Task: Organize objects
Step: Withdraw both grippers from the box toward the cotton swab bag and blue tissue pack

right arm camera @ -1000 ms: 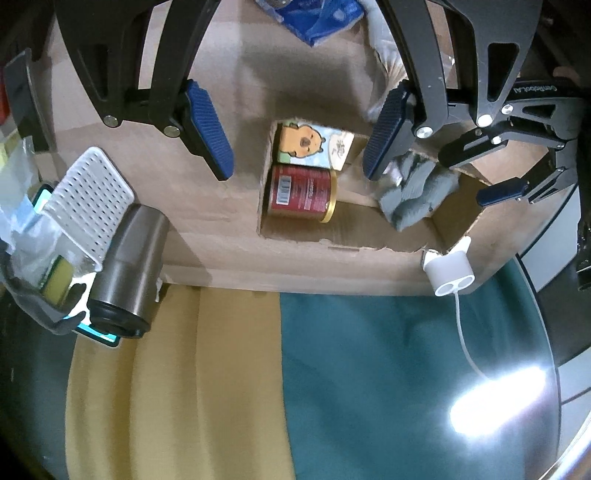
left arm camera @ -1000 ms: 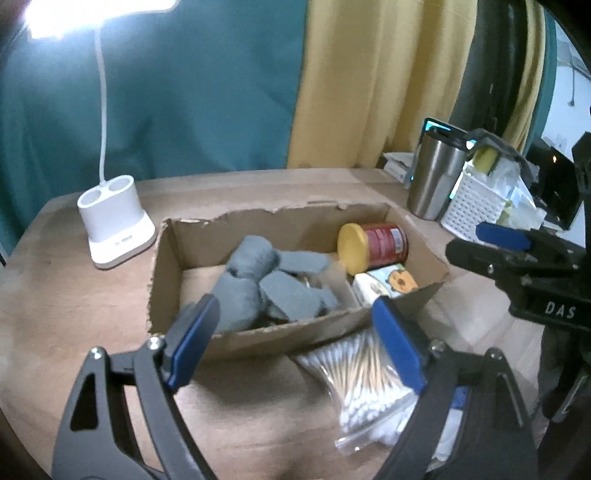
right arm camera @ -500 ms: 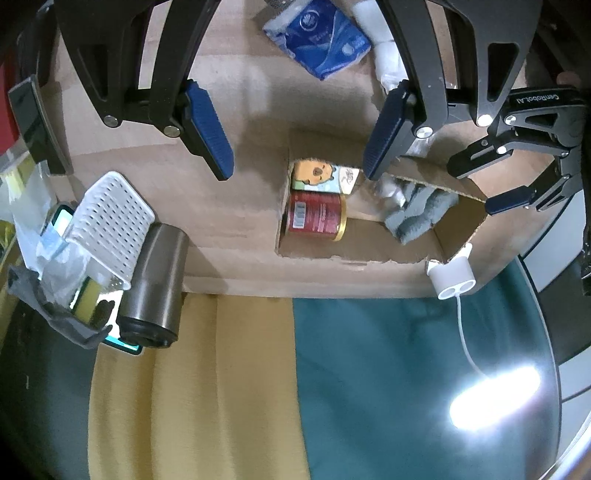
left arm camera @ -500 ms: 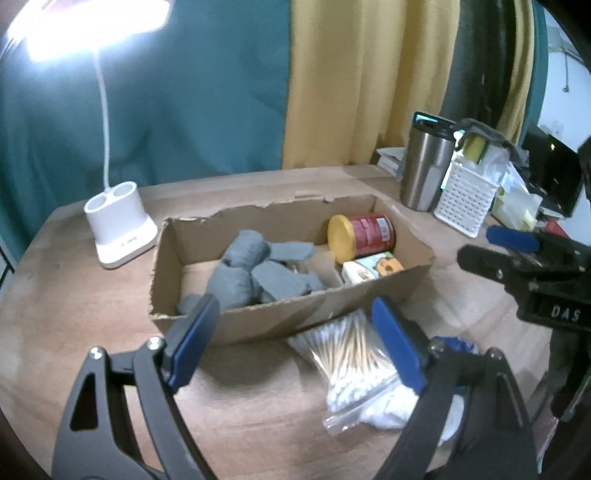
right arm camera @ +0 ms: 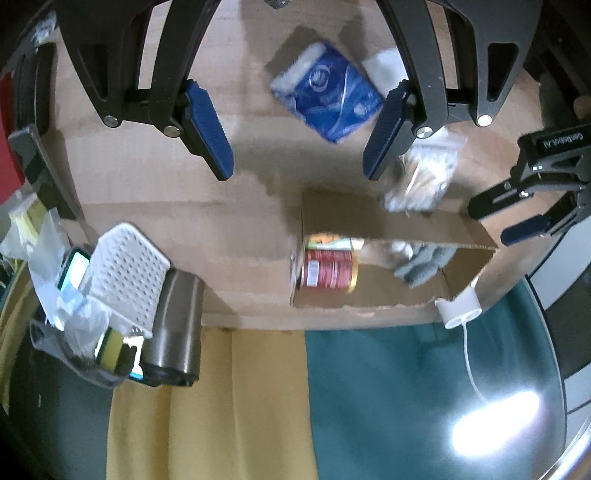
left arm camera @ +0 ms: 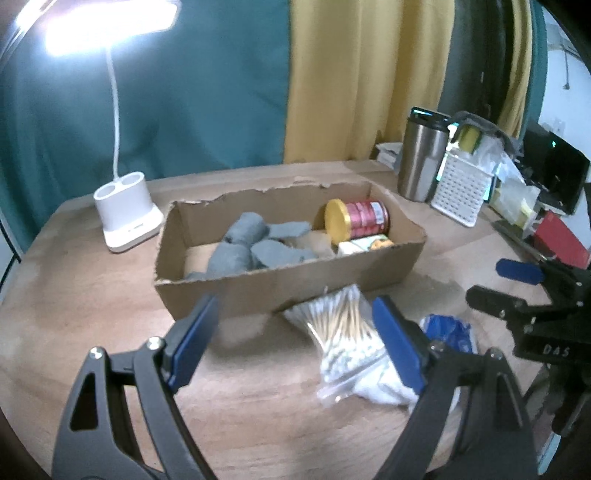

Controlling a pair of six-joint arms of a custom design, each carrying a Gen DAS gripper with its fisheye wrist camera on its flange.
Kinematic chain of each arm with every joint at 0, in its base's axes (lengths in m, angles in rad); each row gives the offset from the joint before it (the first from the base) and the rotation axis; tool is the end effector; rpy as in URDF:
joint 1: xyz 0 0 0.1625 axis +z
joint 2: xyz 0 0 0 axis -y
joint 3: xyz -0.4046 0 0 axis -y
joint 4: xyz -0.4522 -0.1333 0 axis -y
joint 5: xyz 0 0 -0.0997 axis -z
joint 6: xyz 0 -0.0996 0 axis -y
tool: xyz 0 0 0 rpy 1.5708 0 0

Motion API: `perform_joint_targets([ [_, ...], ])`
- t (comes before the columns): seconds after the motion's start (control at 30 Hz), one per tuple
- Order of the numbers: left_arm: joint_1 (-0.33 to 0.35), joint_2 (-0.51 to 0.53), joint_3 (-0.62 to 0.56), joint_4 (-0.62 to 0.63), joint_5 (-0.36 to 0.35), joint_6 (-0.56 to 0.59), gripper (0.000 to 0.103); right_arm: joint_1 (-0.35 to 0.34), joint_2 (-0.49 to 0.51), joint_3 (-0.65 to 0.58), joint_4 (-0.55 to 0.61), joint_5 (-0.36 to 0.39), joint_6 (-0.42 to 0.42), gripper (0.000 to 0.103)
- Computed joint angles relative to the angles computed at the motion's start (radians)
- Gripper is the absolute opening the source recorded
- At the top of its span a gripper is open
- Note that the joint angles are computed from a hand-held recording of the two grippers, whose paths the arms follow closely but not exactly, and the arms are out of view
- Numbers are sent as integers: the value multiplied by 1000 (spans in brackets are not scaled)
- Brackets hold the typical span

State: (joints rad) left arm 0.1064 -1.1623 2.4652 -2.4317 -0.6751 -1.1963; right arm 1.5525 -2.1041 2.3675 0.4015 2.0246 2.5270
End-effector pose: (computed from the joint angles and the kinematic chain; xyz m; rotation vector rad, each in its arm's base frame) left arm -0.3196 -0.2464 -0.0012 0.5638 2.2884 -0.9680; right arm 0.0852 -0.2414 0.2595 0.4281 -2.2716 0.8975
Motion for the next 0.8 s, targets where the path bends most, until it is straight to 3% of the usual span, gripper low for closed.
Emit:
perform_joint_targets([
  [0.53,-30,23,30,-110,-62,15,86,-75,-74,83,29,-13,-10,76],
  [0.67,-28,25,36,-132,-75,16,86,-93,-70,90,32,-36,-21,86],
  [0.8,-18,35,33,-141,-83,17,86,-99,-43,92,20,-39,-31,86],
])
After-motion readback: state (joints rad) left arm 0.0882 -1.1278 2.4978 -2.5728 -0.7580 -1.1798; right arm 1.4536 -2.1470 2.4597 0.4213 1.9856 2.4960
